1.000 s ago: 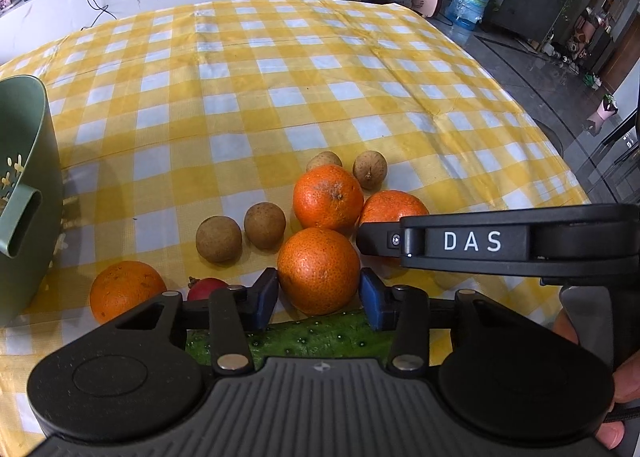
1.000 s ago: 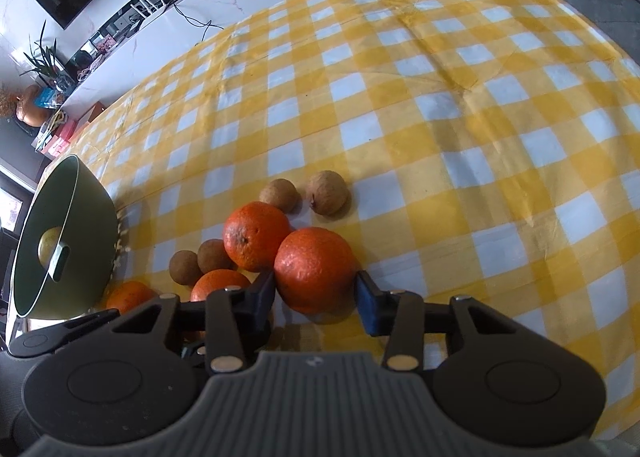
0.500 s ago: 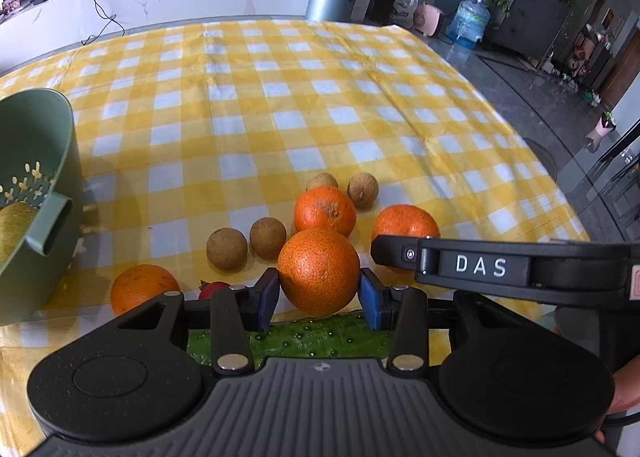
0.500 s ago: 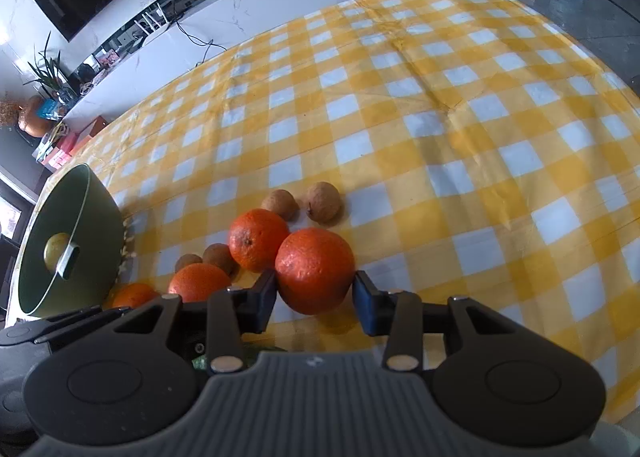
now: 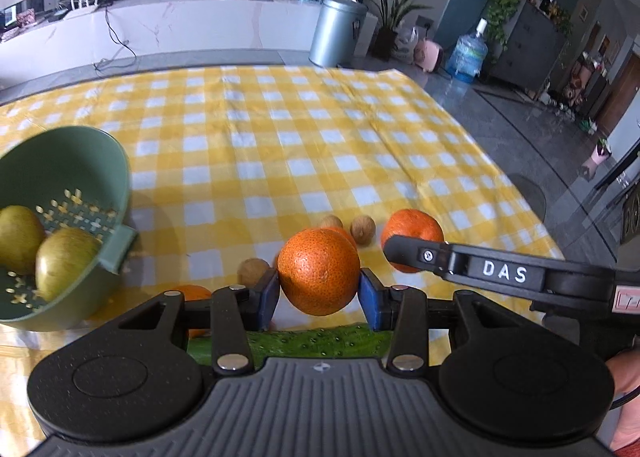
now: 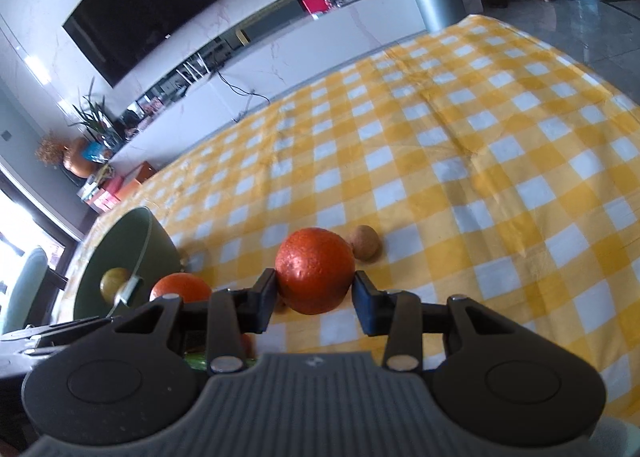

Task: Organize fruits
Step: 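Carry both held oranges over the green colander with both tools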

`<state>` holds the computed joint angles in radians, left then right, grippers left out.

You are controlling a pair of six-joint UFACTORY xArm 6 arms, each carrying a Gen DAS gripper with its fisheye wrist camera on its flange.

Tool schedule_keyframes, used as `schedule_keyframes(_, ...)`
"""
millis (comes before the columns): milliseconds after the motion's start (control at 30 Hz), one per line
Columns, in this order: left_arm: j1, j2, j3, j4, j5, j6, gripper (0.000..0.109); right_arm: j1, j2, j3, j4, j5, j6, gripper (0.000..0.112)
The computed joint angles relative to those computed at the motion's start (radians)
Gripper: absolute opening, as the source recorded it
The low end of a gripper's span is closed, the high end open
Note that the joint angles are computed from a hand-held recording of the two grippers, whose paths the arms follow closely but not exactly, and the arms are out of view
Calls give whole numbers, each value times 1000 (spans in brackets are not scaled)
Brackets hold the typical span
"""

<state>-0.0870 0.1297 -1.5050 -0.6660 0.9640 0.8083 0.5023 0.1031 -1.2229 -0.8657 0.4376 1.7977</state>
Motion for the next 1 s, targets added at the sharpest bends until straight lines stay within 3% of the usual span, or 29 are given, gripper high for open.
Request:
schedule_keyframes(267, 51, 11, -47, -15, -15, -33, 48, 14, 20, -42, -30, -52, 27, 38)
schedule_keyframes(500, 100, 54, -119, -25, -22, -72, 48, 35, 95, -160, 37, -86, -91, 38)
schedule_keyframes(800, 166, 146, -243, -26, -7, -132, 48, 70, 280, -435, 293, -57, -473, 38)
schedule_keyframes(1000, 217, 270, -411, -28, 76, -212, 48, 90, 449, -696, 507, 26, -786, 38)
